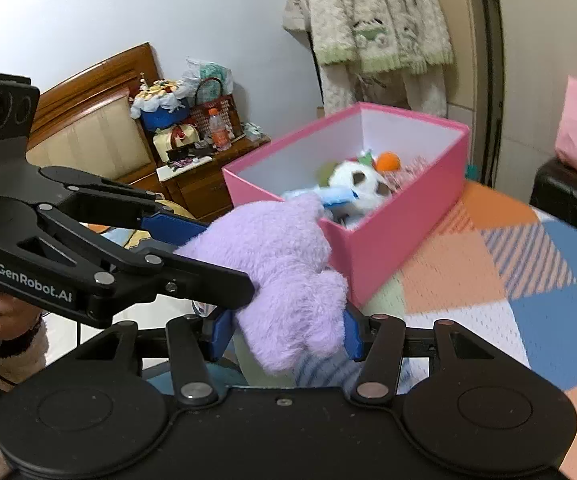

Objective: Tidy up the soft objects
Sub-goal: 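Lift and carry the lilac plush in both tools over the pink box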

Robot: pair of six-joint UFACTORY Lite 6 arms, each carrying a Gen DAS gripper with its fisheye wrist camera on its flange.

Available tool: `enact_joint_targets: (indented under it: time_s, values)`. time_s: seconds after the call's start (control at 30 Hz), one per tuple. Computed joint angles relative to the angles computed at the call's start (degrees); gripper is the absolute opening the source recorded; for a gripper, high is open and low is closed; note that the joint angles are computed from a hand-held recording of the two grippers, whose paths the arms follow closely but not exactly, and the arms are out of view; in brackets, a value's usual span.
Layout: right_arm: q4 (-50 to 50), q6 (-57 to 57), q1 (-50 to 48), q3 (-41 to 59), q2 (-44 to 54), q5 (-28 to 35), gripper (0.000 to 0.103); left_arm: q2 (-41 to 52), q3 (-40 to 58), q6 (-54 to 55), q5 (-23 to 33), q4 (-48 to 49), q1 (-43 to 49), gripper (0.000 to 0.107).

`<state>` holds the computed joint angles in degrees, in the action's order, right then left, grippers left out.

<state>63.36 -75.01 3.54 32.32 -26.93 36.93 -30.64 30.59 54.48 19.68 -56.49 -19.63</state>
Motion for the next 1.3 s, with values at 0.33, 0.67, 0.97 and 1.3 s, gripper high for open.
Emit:
enact_joint_targets:
  time_s: [0.33,0.67,0.97,1.3]
  values:
    - [3.48,-1.58,7.93,7.02,6.14,-7.73,0.059,4.56,4.62,12.74,2.39,-9.05,8.08,0.050]
    - [12.79,-11.38,9.96,21.02,21.39,-13.04,0.059,19.58,16.08,35.29,1.99,-30.15,12.37,0.050]
    - [12.50,-16.35,8.94,40.23,39.01,-14.73,0.059,41.37,36.61,36.10,4.59,-33.59,15.01,0.050]
    - [-14.94,7.75,10.20,63.68,59.84,-15.44,0.059,62.67,58.24,13.34,7.22,-16.81,16.21,0.050]
